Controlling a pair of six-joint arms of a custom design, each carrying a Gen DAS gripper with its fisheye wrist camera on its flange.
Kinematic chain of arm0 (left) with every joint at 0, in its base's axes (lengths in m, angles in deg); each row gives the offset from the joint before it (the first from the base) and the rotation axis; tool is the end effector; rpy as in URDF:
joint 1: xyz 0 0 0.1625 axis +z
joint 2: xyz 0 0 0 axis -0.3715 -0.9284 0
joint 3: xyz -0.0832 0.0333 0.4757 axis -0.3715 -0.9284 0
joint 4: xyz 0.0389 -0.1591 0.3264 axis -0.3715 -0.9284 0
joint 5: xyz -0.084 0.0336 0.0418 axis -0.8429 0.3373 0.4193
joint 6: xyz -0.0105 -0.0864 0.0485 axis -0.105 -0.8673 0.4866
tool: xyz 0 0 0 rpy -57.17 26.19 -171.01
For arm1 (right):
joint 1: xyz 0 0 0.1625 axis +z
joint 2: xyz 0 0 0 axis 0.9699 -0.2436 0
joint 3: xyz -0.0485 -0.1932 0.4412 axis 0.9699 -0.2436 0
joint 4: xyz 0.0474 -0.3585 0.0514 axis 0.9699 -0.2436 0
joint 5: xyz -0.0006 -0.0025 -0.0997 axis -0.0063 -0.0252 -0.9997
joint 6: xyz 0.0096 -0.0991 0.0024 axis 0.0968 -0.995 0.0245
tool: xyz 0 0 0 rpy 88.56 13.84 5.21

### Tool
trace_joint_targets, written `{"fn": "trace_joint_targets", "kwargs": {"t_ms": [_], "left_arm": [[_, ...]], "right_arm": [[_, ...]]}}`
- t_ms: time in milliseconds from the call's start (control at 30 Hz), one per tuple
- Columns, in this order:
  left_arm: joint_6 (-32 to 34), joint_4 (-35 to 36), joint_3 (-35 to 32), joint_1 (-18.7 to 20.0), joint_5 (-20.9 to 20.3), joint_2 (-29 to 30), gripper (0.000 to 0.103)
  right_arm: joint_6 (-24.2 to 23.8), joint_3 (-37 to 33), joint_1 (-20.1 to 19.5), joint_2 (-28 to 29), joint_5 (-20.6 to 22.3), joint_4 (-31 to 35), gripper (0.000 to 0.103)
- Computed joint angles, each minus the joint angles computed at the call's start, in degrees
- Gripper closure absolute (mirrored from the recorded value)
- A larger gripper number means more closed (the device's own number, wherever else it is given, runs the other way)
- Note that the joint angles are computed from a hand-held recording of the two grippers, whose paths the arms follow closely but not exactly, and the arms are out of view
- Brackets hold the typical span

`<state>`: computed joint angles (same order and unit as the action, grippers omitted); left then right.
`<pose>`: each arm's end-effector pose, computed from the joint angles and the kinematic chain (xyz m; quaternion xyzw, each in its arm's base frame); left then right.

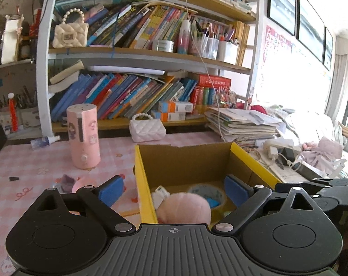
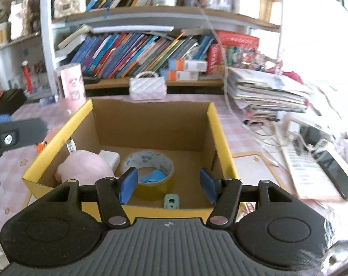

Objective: Organize objects
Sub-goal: 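Withdraw both tools up and away from the yellow box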

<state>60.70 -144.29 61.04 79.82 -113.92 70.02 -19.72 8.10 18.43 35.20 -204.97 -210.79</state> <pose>-0.3648 -0.8634 0.0820 0.4629 0.8218 -0.3261 0.0635 0.1226 -0.7787 0.2994 0.0003 -0.7537 0.4973 0.4298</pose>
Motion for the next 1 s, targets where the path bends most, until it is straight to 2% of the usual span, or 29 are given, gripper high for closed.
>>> {"fn": "trace_joint_targets", "kwargs": {"t_ms": [167, 300, 433, 567, 700, 1000], "left_arm": [[-0.9, -2.9, 9.5, 0.8, -0.2, -5.3, 0.007], [-0.1, -3.2, 14.8, 1.3, 0.2, -8.6, 0.007], [1.6, -3.6, 18.6, 1.8, 2.4, -10.9, 0.007], [2.5, -1.7, 21.2, 2.2, 5.5, -12.8, 0.007], [3.2, -1.3, 23.9, 2.6, 7.4, -14.7, 0.007], [3.2, 0.3, 27.8, 3.8, 9.3, -18.3, 0.007]], "right_arm": [[0.0, 1.5, 2.0, 1.4, -4.5, -5.9, 0.045], [1.4, 3.1, 3.5, 2.2, -7.5, -7.5, 0.044], [5.7, 4.9, 4.7, 2.7, -10.6, -5.9, 0.043], [10.6, 6.6, 5.6, 3.4, -13.1, -2.9, 0.038], [15.7, 8.2, 6.5, 3.8, -14.3, 0.6, 0.037], [18.8, 9.4, 8.4, 5.2, -13.6, 3.9, 0.032]]}}
